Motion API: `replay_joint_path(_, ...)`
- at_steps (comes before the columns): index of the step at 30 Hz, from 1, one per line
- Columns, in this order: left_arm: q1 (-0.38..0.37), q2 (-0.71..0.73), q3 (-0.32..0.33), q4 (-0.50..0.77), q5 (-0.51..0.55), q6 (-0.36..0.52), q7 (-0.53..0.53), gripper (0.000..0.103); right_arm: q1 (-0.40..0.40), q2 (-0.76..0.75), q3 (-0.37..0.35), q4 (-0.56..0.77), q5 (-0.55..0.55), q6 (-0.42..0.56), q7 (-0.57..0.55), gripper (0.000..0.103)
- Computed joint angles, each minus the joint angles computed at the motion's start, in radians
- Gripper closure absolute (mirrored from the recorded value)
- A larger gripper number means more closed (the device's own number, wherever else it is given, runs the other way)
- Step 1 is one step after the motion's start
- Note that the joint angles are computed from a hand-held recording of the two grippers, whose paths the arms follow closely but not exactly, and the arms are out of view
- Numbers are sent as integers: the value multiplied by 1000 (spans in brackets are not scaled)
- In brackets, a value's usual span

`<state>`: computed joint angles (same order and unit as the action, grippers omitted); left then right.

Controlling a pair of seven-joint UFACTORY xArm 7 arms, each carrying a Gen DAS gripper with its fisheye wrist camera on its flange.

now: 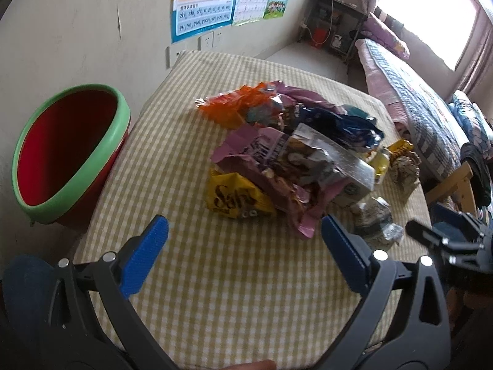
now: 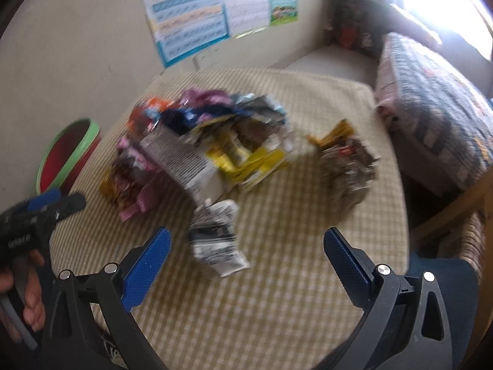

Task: Collect trash
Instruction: 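Grasp the yellow snack bag with the left tool while the right tool grasps the silver wrapper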

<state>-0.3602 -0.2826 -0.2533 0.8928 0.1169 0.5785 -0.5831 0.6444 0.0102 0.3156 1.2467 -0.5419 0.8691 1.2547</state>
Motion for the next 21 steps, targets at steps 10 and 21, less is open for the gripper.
replay_joint_path(10,-5,83,45,45,-82,33,88,24,31,119,-30,100,113,19,-145,32)
replay_joint_path(21,-16,160,74,84,-258,9,165,55,56,191,-67,158,148,31,-198,56)
